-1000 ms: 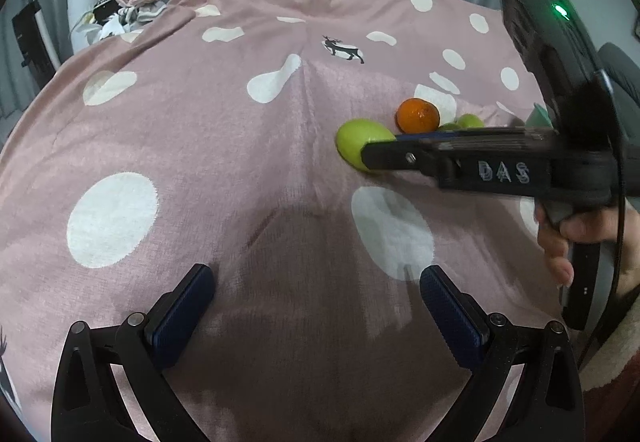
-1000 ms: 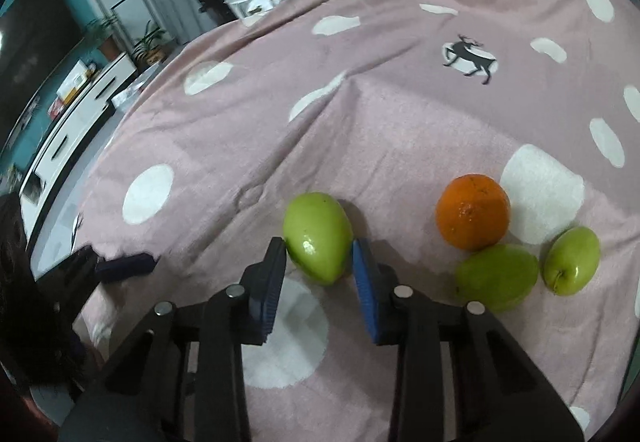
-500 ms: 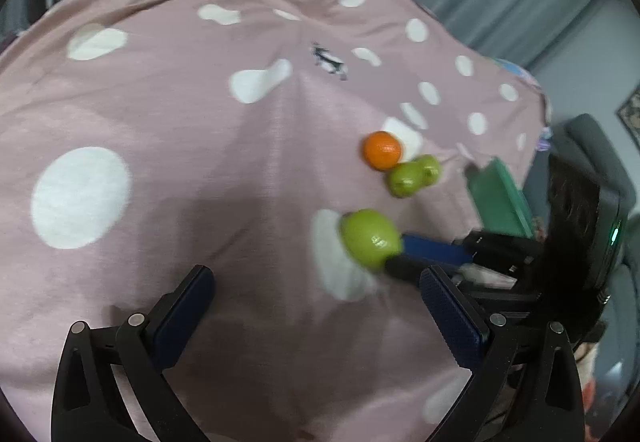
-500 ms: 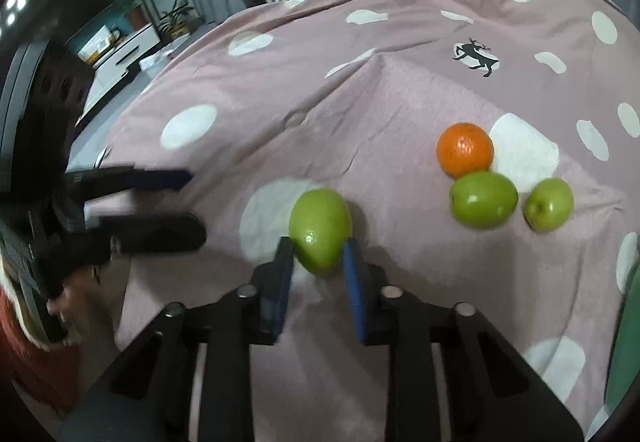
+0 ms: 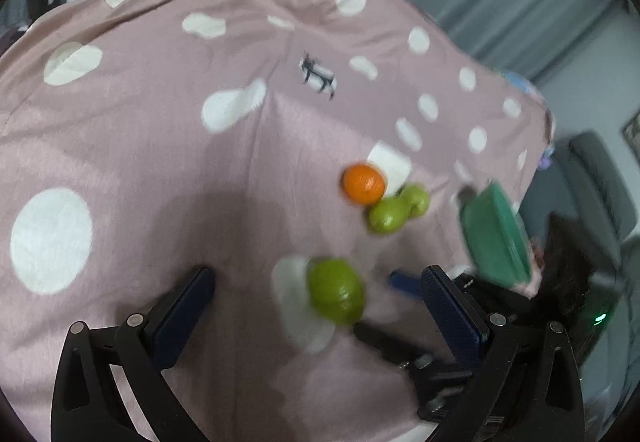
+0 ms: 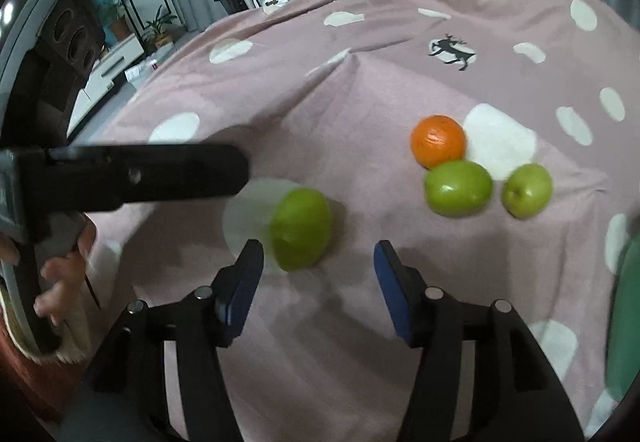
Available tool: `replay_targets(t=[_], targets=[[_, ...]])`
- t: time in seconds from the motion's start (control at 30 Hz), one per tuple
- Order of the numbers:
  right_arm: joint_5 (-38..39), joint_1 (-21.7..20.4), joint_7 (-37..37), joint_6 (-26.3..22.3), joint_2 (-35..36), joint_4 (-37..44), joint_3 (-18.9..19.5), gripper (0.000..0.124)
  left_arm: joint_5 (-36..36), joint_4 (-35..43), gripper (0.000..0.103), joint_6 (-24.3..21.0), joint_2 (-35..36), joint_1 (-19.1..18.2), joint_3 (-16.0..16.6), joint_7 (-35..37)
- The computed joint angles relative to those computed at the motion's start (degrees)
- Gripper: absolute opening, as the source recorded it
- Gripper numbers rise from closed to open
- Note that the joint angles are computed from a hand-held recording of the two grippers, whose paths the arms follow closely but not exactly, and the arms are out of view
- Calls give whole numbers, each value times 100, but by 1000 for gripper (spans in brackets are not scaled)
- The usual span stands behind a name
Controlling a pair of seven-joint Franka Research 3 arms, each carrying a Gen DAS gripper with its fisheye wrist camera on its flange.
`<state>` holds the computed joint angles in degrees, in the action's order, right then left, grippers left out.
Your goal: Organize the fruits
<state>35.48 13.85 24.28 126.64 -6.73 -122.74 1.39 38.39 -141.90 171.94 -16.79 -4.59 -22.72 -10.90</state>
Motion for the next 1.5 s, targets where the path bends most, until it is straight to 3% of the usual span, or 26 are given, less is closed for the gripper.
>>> replay_targets(t=[0.07, 0.13, 0.17, 0.2, 0.23, 0.27, 0.33, 0.4, 0.47, 0.57, 0.67, 0.73, 0.87, 1.0, 1.1, 1.17, 1.23, 1.27, 1.4, 1.5], targets=[[-189, 45, 201, -22, 105, 95, 85, 58, 319, 26, 102, 351, 8, 325, -198, -309], [-242, 109, 336, 50, 201, 118, 150, 58, 458, 67, 102, 461, 51, 417, -296, -303], [-228, 120, 347, -20, 277, 177, 147, 57, 341, 80, 102, 332, 79, 247, -196, -97], [-285, 219, 387, 23, 322, 184, 81, 45, 116, 101, 102, 91, 110, -11, -41, 189], [-356, 168, 366, 384, 270, 31, 214, 37, 3, 82, 102, 16, 113, -132, 41, 315], [-361, 185, 249, 445, 227, -29, 210, 38, -47, 26, 102, 108, 107, -174, 90, 337], [-286, 158, 80, 73, 205, 28, 123, 38, -247, -106, 102, 414, 90, -303, 249, 527], [-116, 102, -136, -212, 199, 54, 43, 38, -244, -158, 102, 712, 67, -154, 136, 591], [52, 40, -558, -337, 53, -109, -30, 38, -379, -128, 102, 852, 143, -231, 174, 891], [47, -21, -673, -301, -70, -247, -52, 38, -1014, 41, 101, 437, 344, -852, 546, 1632], [61, -82, -641, -339, -17, -184, -90, 38, -1627, 262, 89, 36, 626, -1220, 705, 2308], [56, -107, -652, -339, 9, -152, -90, 38, -1332, 452, 87, -386, 687, -1072, 492, 2224], [149, -140, -741, -389, -15, -190, -108, 38, -1116, 583, 87, -509, 794, -1036, 439, 2104], [341, -157, -983, -237, -150, -341, -143, 38, -1189, 741, 66, -1116, 809, -1137, 484, 2228], [547, -155, -1243, -341, -223, -394, -196, 38, -1168, 561, 57, -774, 706, -1127, 550, 2130], [635, -148, -1350, -255, -304, -476, -185, 38, -2090, 326, 55, -16, 730, -1539, 953, 2987], [654, -134, -1370, -162, -295, -480, -172, 38, -3726, 276, 55, 275, 830, -2393, 1573, 4491], [638, -134, -1332, -178, -271, -458, -170, 38, -4095, 309, 55, 279, 877, -2589, 1703, 4801], [638, -126, -1412, -173, -308, -514, -171, 38, -5111, 390, 55, 286, 1050, -2740, 1746, 5444], [496, -112, -1345, 13, -283, -560, -121, 38, -5105, 364, 49, 321, 1041, -2489, 1510, 5446]])
